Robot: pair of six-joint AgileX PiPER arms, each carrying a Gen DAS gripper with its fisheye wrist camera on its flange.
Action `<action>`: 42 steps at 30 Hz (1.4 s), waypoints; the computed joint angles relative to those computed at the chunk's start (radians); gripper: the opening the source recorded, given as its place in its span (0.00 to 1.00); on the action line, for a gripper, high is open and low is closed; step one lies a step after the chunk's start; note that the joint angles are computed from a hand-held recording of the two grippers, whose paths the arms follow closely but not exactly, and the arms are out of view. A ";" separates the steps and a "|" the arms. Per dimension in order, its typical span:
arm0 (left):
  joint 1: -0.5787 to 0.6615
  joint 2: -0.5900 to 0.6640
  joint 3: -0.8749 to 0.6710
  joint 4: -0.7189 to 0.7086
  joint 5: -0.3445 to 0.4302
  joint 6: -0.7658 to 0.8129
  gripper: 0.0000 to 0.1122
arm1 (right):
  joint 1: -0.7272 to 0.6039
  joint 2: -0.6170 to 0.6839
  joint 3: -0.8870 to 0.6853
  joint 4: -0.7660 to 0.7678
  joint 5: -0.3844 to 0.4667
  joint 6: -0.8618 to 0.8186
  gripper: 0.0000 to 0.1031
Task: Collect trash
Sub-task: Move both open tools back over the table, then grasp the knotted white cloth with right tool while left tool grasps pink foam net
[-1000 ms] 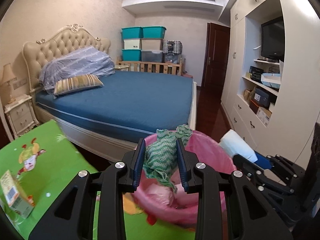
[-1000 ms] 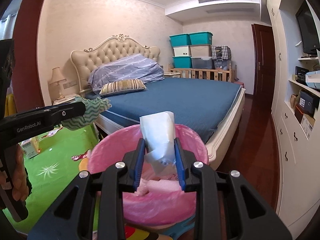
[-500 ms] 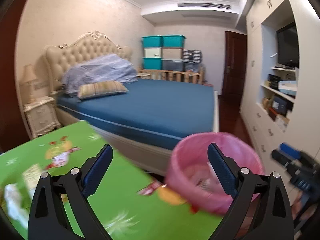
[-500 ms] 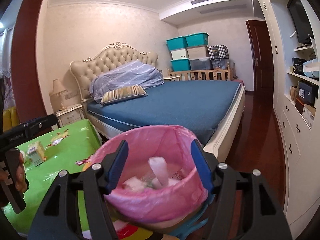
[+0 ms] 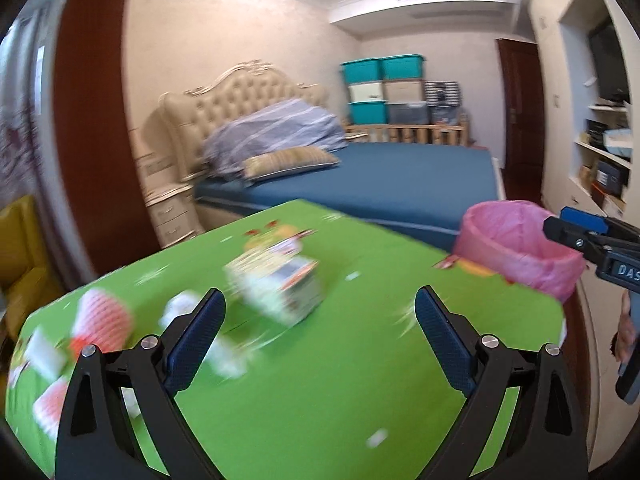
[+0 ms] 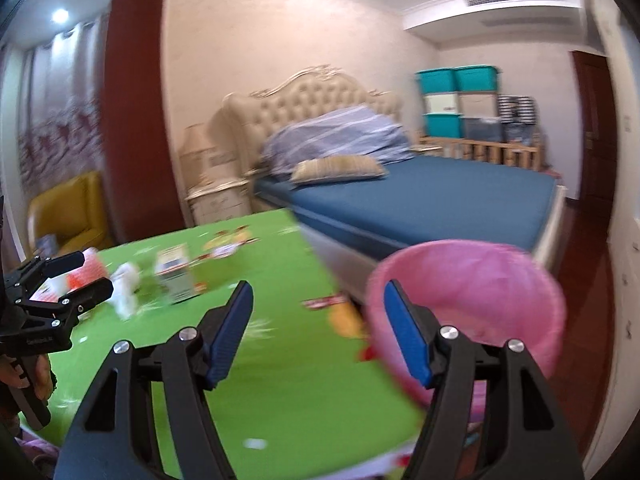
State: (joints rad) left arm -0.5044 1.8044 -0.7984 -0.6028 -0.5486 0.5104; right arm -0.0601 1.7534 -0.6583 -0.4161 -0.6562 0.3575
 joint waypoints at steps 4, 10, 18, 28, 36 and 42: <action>0.062 -0.105 0.182 0.042 -0.086 -0.057 0.80 | 0.199 0.048 -0.069 0.153 0.087 -0.093 0.64; 0.166 -0.220 0.407 0.035 -0.230 -0.044 0.80 | 0.417 0.129 -0.202 0.276 0.203 -0.178 0.64; 0.569 -0.303 0.459 0.355 -0.073 -0.276 0.80 | 0.565 0.249 -0.468 0.382 0.427 -0.302 0.64; 0.733 -0.205 0.345 0.603 0.064 -0.475 0.80 | 0.606 0.516 -0.991 0.397 0.779 -0.314 0.64; 0.704 -0.104 0.209 0.573 0.156 -0.473 0.80 | 0.609 0.779 -1.499 0.384 1.093 -0.260 0.64; 0.707 -0.083 0.216 0.576 0.117 -0.484 0.80 | 0.630 0.831 -1.585 0.339 1.151 -0.251 0.61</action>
State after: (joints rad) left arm 0.2024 1.7210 -0.5826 -0.0270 -0.4311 0.0264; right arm 0.5697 2.5841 -2.2434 -0.0768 0.4948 0.1062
